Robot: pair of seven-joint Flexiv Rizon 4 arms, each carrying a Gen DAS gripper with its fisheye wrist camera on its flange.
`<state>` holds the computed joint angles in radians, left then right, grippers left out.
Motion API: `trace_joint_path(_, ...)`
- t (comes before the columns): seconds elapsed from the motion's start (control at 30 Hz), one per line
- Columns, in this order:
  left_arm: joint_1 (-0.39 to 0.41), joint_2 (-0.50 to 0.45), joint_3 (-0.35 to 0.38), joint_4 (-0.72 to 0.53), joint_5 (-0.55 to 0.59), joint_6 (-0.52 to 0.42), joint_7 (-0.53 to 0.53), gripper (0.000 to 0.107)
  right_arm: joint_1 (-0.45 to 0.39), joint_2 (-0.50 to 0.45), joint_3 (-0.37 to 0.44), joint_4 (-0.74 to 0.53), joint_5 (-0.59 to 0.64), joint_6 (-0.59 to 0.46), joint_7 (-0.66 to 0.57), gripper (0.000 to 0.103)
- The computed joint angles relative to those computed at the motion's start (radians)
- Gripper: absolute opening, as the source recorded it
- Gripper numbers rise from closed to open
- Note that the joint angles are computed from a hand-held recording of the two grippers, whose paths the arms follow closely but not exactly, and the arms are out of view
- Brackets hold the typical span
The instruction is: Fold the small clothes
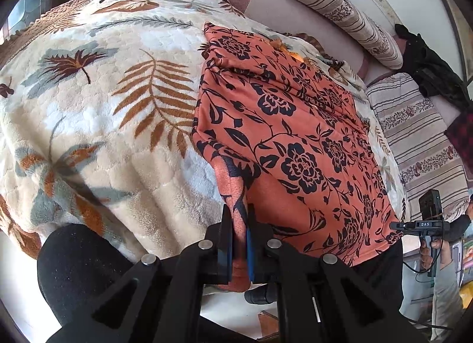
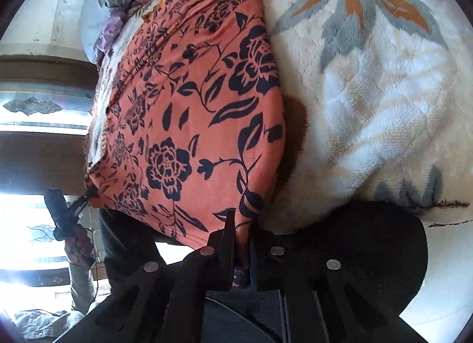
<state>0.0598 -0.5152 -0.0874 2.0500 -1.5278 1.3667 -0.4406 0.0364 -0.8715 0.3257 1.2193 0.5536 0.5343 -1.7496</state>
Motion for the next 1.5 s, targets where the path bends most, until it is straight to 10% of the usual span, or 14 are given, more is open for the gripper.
trace_joint_path(0.3, -0.015, 0.012, 0.005, -0.014, -0.055, -0.003, 0.038, 0.007, -0.113, 0.007, 0.091, 0.001, 0.266, 0.112, -0.087, 0.007)
trace_joint_path(0.73, 0.047, -0.012, 0.009, 0.046, 0.224, -0.061, -0.247, 0.008, -0.113, -0.029, 0.09, -0.003, 0.34, 0.144, -0.096, 0.007)
trace_joint_path(0.87, 0.089, -0.031, -0.019, 0.058, 0.269, -0.068, -0.32, 0.065, -0.115, -0.037, 0.091, -0.012, 0.34, 0.128, -0.101, 0.007)
trace_joint_path(0.97, 0.097, -0.03, -0.069, 0.062, 0.171, -0.021, -0.214, 0.064, -0.113, -0.056, 0.088, -0.03, 0.339, 0.111, -0.076, 0.011)
trace_joint_path(1.07, 0.082, -0.052, -0.041, 0.05, 0.25, -0.026, -0.268, 0.06, -0.102, -0.066, 0.077, -0.038, 0.321, 0.106, -0.058, 0.011)
trace_joint_path(1.17, 0.088, -0.061, -0.009, 0.049, 0.405, -0.062, -0.367, 0.008, -0.081, -0.07, 0.063, -0.04, 0.282, 0.094, -0.029, 0.012)
trace_joint_path(1.5, 0.136, 0.067, -0.148, 0.054, -0.034, -0.018, 0.027, 0.006, -0.108, -0.035, 0.107, -0.017, 0.295, 0.145, -0.091, 0.008)
